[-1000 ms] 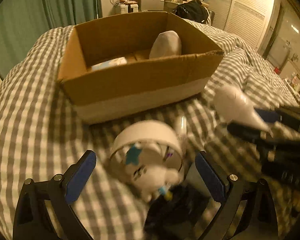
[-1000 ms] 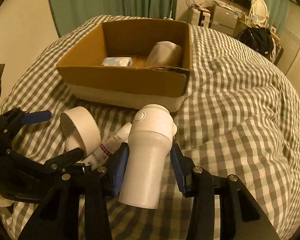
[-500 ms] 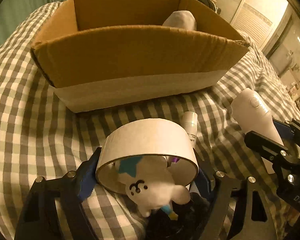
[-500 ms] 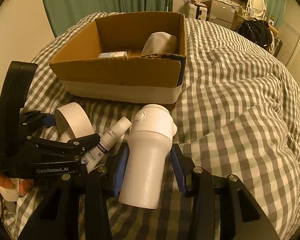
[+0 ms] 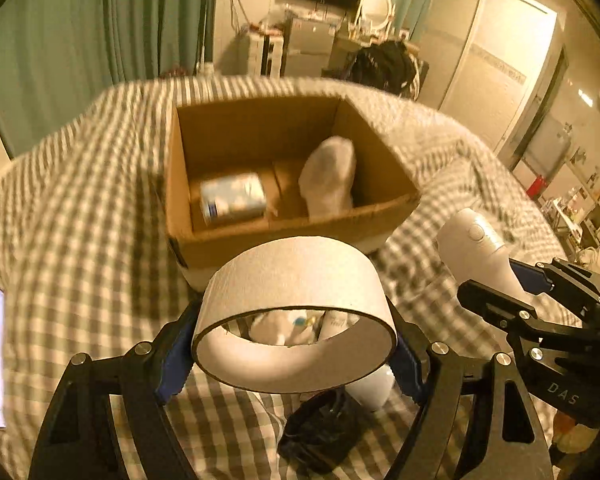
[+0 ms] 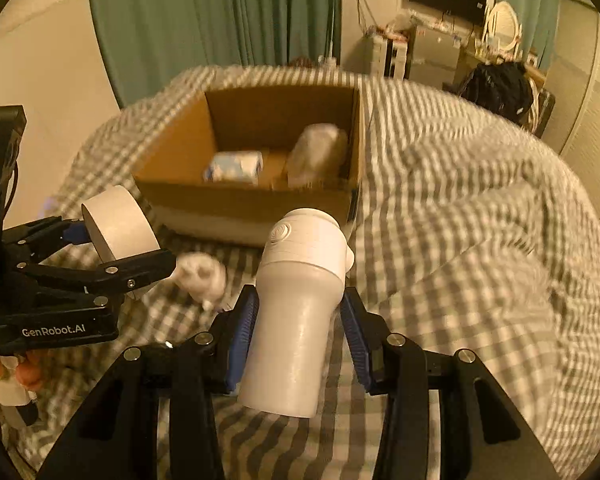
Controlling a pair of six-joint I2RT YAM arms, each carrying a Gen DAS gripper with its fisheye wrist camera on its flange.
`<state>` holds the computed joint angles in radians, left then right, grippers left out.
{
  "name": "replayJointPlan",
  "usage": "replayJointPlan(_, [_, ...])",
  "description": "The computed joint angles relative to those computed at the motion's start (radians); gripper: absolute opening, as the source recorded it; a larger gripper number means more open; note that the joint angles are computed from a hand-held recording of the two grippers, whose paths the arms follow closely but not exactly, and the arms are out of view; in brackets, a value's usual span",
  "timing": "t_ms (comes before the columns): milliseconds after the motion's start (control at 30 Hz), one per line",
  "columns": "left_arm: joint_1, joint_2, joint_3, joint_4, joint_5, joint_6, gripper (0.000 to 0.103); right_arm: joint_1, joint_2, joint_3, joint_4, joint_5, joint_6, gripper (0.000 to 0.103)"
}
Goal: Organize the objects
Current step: 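Carry bottle and tape roll into the box and open both tools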
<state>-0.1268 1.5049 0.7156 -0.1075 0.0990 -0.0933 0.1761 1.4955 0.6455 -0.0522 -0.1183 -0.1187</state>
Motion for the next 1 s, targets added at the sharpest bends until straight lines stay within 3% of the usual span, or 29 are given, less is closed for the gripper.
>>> replayJointPlan(200, [0.004, -0.125, 0.075, -0.161, -0.039, 0.013, 0.083, 0.024, -0.209, 0.011, -0.120, 0.015, 0.001, 0.042])
replayJointPlan(500, [0.007, -0.205, 0.192, -0.265, -0.076, 0.035, 0.083, 0.079, -0.342, 0.106, -0.228, 0.035, 0.026, 0.042])
replayJointPlan(733, [0.038, -0.097, 0.310, -0.233, -0.083, 0.057, 0.083, 0.126, -0.215, 0.263, -0.210, 0.047, 0.041, 0.042])
replayJointPlan(1000, [0.074, 0.178, 0.506, -0.179, -0.070, 0.049, 0.083, 0.114, 0.113, 0.540, -0.185, 0.006, 0.063, 0.042])
